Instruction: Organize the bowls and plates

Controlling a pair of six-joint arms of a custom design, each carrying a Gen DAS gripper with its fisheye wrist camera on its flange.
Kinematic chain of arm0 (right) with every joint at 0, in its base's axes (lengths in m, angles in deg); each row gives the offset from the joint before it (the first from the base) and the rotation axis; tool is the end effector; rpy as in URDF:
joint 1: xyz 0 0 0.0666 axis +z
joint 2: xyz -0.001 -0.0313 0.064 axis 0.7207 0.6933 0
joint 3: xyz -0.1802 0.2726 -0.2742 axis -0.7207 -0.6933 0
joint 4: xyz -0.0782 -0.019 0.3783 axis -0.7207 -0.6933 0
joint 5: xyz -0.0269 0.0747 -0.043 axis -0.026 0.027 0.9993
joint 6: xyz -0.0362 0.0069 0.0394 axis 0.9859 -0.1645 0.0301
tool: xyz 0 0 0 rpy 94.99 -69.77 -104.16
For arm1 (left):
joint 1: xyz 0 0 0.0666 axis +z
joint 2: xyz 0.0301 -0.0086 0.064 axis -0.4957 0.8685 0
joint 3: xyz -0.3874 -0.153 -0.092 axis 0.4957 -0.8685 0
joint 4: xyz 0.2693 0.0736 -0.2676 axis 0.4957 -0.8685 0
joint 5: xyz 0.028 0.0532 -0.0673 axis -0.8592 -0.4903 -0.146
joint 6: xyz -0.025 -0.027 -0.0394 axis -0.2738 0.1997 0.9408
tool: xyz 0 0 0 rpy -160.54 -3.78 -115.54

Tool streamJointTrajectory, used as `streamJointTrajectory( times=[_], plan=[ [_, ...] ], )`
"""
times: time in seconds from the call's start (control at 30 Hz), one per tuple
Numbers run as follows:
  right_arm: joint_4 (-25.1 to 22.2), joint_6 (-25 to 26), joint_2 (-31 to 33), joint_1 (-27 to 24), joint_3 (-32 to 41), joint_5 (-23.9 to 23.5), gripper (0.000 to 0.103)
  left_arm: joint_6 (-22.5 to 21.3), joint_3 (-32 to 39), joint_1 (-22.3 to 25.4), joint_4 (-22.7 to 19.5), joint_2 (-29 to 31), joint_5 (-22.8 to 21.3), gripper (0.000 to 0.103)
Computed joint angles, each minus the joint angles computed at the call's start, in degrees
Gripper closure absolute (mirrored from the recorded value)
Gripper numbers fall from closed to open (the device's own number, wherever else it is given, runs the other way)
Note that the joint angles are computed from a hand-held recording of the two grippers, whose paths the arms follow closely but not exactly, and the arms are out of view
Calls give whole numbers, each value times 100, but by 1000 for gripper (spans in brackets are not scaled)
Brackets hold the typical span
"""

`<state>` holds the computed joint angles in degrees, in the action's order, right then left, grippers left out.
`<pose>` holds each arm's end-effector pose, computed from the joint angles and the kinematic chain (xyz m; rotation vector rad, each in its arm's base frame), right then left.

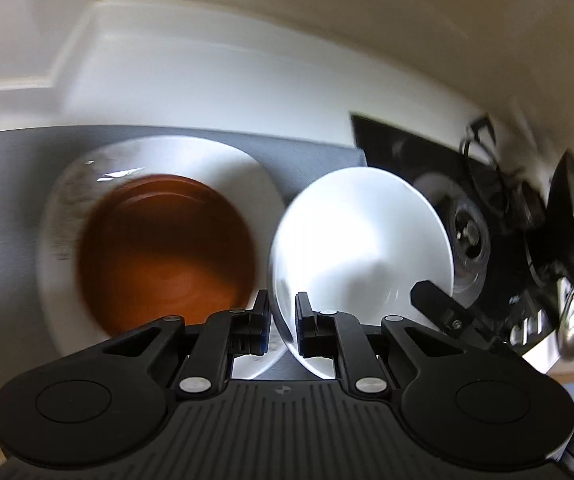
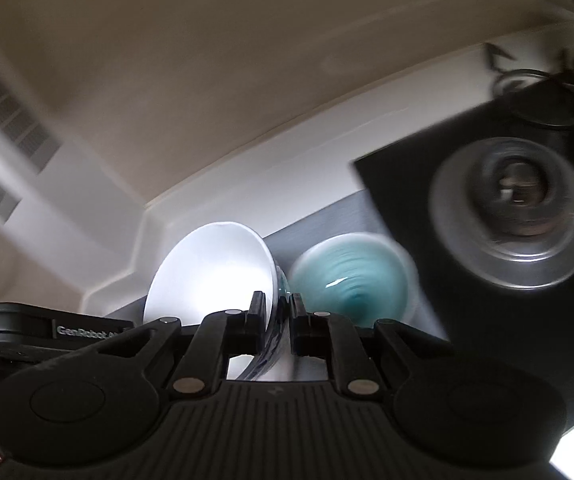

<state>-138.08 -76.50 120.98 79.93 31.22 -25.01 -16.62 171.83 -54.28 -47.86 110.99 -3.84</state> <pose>0.3418 0.2198 0.5113 0.5412 2.3464 0.5113 0.4404 -0.2115 0.5531 0.1772 2.8380 -0.5307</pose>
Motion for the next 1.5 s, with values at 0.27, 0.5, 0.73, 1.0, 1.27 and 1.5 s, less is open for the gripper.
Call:
streamJointTrajectory(
  times=[0.27,0.5,0.73,1.0,1.27,1.5],
  plan=[
    [553,-160,-283,-591,-839,-416,91,-136,353,-398,-292,550,-375,90],
    [984,-222,-347,-802,-1203,-673,91,-68,566,-541,-370,842,-662,91],
    [1255,-390,-424,-865,-1404,-767,89,32,657,-533,-348,936,-718,91],
    [1049,-107,-278,-804,-1240,-653,91,113,530,-418,-294,914,-515,91],
    [516,561,-86,-752,-824,-469,93,-77,475,-463,-156,884,-580,90],
    [533,359,-204,-924,-946,-711,90,-71,606,-350,-277,1029,-290,87]
  ],
)
